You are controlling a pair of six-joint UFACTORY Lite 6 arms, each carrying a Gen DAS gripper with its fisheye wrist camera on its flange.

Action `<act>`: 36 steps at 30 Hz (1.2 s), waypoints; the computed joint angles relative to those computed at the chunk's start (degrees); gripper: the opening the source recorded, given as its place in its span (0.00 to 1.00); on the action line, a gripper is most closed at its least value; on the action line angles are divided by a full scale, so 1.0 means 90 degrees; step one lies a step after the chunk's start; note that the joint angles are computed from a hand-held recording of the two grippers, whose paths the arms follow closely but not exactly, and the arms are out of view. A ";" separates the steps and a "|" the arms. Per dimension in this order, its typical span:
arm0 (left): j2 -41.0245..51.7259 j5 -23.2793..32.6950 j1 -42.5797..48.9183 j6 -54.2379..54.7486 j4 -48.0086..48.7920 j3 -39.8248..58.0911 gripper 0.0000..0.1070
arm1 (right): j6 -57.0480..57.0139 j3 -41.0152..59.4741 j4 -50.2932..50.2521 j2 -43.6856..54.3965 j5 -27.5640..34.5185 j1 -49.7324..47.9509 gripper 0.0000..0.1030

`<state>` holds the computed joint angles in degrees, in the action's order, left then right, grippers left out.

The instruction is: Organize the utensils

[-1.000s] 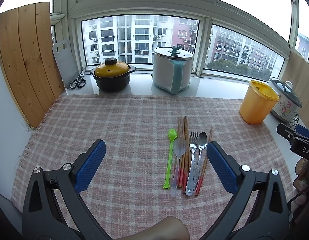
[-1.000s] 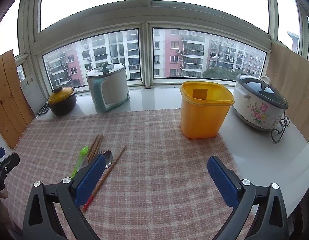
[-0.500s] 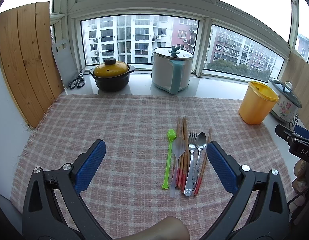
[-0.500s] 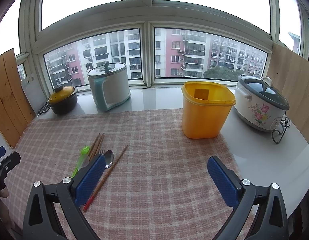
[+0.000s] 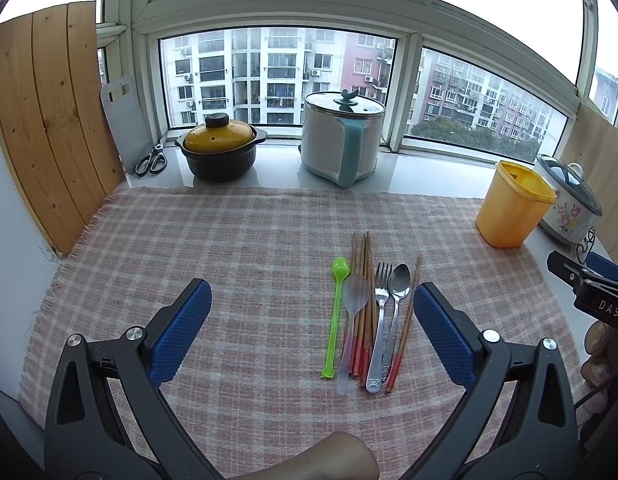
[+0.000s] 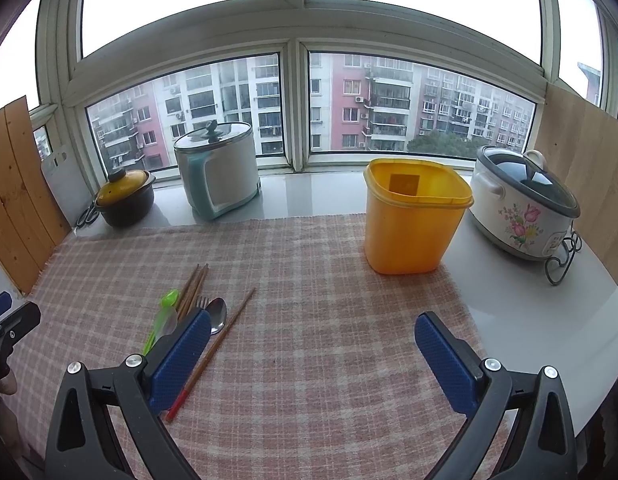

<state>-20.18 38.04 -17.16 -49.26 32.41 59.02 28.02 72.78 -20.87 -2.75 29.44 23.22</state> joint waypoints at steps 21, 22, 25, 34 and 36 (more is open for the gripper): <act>0.0246 -0.0538 0.0706 0.0888 -0.0723 -0.0234 0.96 | -0.0017 0.0160 0.0001 0.0357 0.0095 -0.0014 1.00; 0.0266 -0.0633 0.0822 0.1171 -0.0955 -0.0264 0.96 | -0.0009 0.0162 -0.0021 0.0398 0.0084 -0.0009 1.00; 0.0409 -0.0912 0.1171 0.2081 -0.1663 -0.0310 0.96 | 0.0003 0.0252 -0.0113 0.0602 0.0072 0.0036 1.00; 0.1390 -0.1416 0.1926 0.4728 -0.3844 -0.0193 0.71 | -0.2035 0.0327 0.1809 0.1335 -0.0593 -0.0203 1.00; 0.1708 -0.1360 0.2092 0.5426 -0.4492 -0.0084 0.59 | -0.2341 0.0597 0.2095 0.1675 -0.0422 -0.0217 0.99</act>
